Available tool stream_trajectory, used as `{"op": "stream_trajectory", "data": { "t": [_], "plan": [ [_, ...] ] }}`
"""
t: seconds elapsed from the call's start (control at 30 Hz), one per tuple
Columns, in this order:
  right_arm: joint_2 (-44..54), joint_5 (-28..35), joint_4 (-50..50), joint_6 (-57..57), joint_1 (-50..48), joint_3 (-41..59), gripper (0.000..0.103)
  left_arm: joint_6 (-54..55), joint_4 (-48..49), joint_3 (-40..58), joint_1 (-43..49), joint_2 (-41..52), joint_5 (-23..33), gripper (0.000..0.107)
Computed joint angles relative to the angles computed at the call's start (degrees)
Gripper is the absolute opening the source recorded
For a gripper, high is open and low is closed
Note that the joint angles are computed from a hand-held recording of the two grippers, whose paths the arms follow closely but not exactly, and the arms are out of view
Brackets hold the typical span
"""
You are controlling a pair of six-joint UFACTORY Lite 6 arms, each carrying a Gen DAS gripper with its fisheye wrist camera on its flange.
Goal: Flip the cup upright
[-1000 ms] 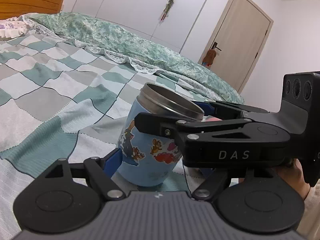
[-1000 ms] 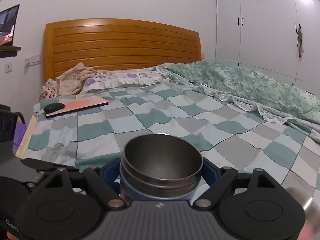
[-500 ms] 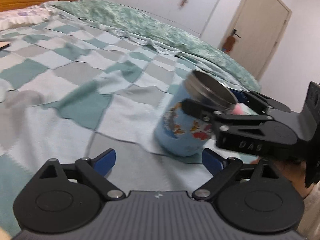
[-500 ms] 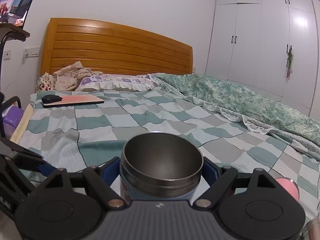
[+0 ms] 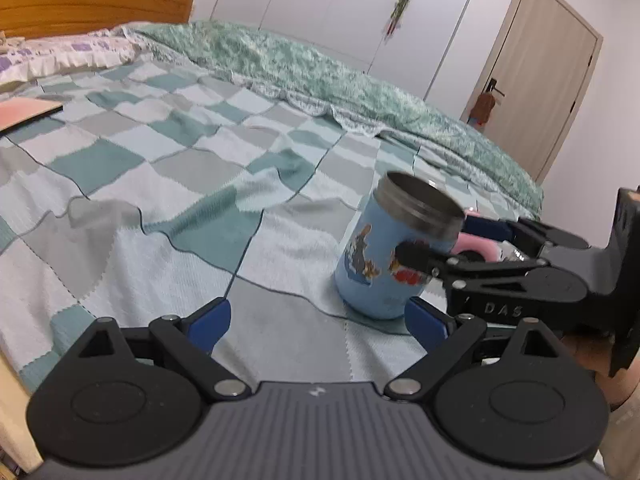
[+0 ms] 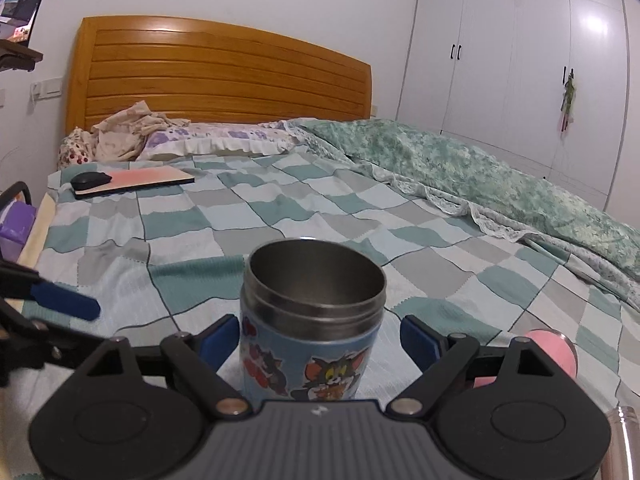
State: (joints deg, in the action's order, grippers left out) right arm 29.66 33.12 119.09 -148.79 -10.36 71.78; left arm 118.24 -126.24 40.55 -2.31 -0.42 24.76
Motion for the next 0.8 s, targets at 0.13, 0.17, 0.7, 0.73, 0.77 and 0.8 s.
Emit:
{"op": "stream_trajectory", "data": {
  "t": [0.13, 0.17, 0.7, 0.73, 0.77, 0.8],
  "plan": [
    [-1.3, -1.0, -2.1, 3.7, -0.4, -0.2, 0.090, -1.6, 0.9, -2.1, 0.0, -4.2, -1.2, 0.096],
    [-2.2, -1.3, -3.0, 5.4, -0.7, -0.6, 0.090, -1.6, 0.9, -2.5, 0.0, -5.0, -1.5, 0.097],
    [-41.3, 5.5, -21.7, 31.2, -26.1, -35.6, 0.103, 2.0, 0.0, -14.3, -5.7, -27.3, -7.9, 0.103],
    [-43.5, 5.9, -22.2, 31.7, -27.8, -37.7, 0.103, 1.3, 0.0, -15.6, -6.5, -30.3, -8.6, 0.103],
    [-46.2, 6.0, -23.4, 32.4, -29.2, -39.9, 0.103, -0.8, 1.6, -16.3, -6.9, -32.5, -9.4, 0.103],
    [-49.0, 5.8, -24.7, 33.0, -30.2, -42.0, 0.103, -3.7, 4.0, -16.8, -7.9, -34.7, -10.9, 0.103]
  ]
}}
